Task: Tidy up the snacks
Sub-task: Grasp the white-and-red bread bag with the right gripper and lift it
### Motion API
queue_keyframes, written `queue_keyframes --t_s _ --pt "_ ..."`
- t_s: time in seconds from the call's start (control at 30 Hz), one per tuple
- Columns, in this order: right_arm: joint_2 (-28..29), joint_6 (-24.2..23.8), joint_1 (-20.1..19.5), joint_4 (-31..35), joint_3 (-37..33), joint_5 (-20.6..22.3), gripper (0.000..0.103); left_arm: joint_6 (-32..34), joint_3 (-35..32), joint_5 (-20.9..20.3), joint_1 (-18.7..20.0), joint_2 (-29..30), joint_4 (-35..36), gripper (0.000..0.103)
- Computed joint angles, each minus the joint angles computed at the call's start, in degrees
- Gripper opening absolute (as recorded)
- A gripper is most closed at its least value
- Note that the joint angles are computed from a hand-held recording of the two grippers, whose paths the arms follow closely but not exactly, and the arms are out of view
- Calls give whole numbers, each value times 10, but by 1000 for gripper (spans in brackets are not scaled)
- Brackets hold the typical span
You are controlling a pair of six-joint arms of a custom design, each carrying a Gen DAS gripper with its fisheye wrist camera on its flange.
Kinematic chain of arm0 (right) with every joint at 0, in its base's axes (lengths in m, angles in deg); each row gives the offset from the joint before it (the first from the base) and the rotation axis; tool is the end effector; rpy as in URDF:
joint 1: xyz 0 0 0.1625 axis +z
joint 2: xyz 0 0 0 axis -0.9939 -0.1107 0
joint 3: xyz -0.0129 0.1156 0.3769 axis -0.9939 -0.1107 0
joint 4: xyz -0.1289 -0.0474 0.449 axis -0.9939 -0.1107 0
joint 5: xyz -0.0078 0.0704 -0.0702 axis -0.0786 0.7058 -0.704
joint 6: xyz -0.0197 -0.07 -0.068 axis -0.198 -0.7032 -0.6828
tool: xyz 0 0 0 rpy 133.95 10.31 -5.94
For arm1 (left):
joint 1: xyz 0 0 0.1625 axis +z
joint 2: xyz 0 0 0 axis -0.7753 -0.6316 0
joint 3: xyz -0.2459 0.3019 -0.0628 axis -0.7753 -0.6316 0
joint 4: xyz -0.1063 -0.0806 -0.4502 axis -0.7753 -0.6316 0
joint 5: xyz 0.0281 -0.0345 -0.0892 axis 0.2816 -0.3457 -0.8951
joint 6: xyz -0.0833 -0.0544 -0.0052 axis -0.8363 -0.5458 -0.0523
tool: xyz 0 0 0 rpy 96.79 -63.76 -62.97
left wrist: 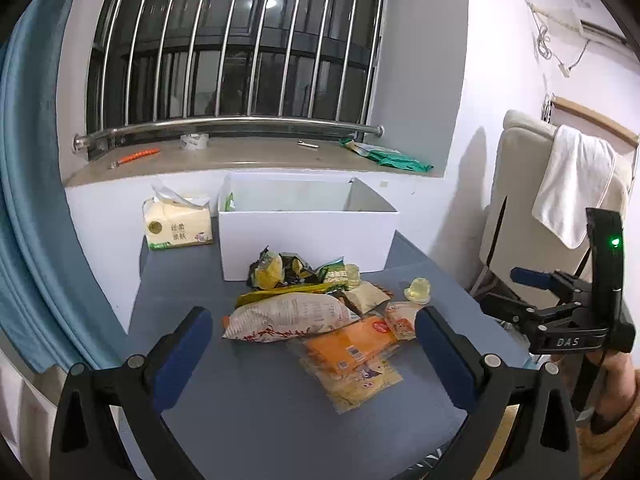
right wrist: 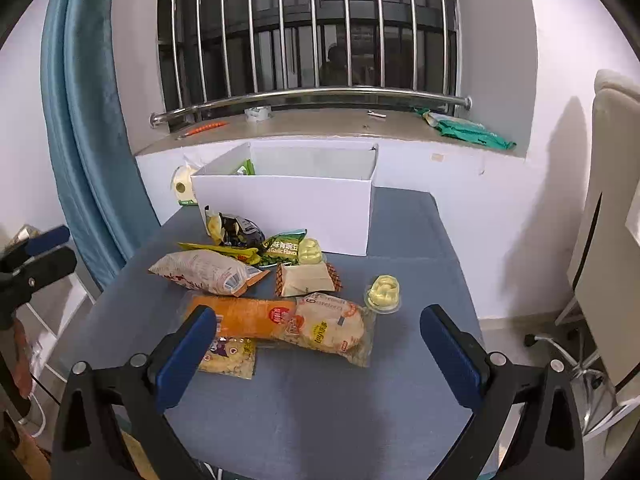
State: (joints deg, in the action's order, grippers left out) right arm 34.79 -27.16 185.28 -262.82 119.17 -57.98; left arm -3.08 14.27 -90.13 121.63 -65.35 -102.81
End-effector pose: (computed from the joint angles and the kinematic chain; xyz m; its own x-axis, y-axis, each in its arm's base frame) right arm 0.1958 -0.6205 0.0741 -0.7256 0.2096 0.6554 -0.4494 0.5769 -0.6821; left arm -0.0975 -0.7200 0.1929 -0.6439 0.6398 -0.4196 0.7599 0.4704 -0.4487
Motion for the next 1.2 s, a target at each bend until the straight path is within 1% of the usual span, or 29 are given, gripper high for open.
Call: queue_keyframes --t_s 0.13,0.23,0.27,0.33,0.37,0.4,0.43,0.47,0.53,0.57,0.6,0.63,0.73,0.83,0.87,0.9,0.93,1.0,1.03,1.07,1.1,1.2 --pt "-5 10 -5 7 10 21 103 3 4 -9 1 -4 4 103" --pt "-7 20 -14 36 10 55 103 12 8 -8 1 -5 3 103" --pt "-4 14 -18 53 5 74 103 14 9 -7 1 -5 4 103" --pt "0 1 -22 95 -10 96 103 17 10 -5 1 -5 6 103" --pt "5 -14 -24 121 -23 109 103 18 10 -5 2 -5 9 103" --pt "12 -32 -27 155 -42 124 103 18 10 -5 3 -6 11 103" --pt "24 -48 -27 192 -68 124 103 22 11 -5 4 -6 13 103" --pt "34 -58 -26 208 -85 124 103 24 12 -4 5 -7 13 103" --pt "66 -82 -27 257 -143 124 103 25 14 6 6 -7 14 103" --pt "74 -83 -28 276 -161 124 103 26 14 9 7 -8 16 103" --pt "91 -85 -30 310 -193 128 103 26 14 12 8 -8 17 103" --pt "104 -87 -30 330 -217 126 103 26 14 15 9 -9 18 103" --pt "135 -86 -35 379 -273 131 103 24 13 20 13 -11 20 103" --pt "161 -64 -41 446 -328 133 102 20 11 23 16 -12 20 103" --pt "170 -58 -42 470 -345 130 99 19 11 22 18 -13 22 103" --pt "179 -58 -43 486 -361 123 99 19 10 22 19 -13 23 103" --pt "188 -61 -42 486 -372 113 97 19 10 23 19 -13 24 103" --pt "207 -64 -44 489 -397 92 69 20 11 27 20 -12 26 103" --pt "208 -58 -45 497 -400 90 68 21 11 29 20 -12 26 103" --pt "205 -57 -47 496 -396 100 63 23 11 30 20 -12 27 103" --pt "202 -63 -48 489 -389 104 55 24 10 31 20 -11 28 103" --pt "186 -85 -45 462 -357 110 47 22 6 34 20 -8 31 103"
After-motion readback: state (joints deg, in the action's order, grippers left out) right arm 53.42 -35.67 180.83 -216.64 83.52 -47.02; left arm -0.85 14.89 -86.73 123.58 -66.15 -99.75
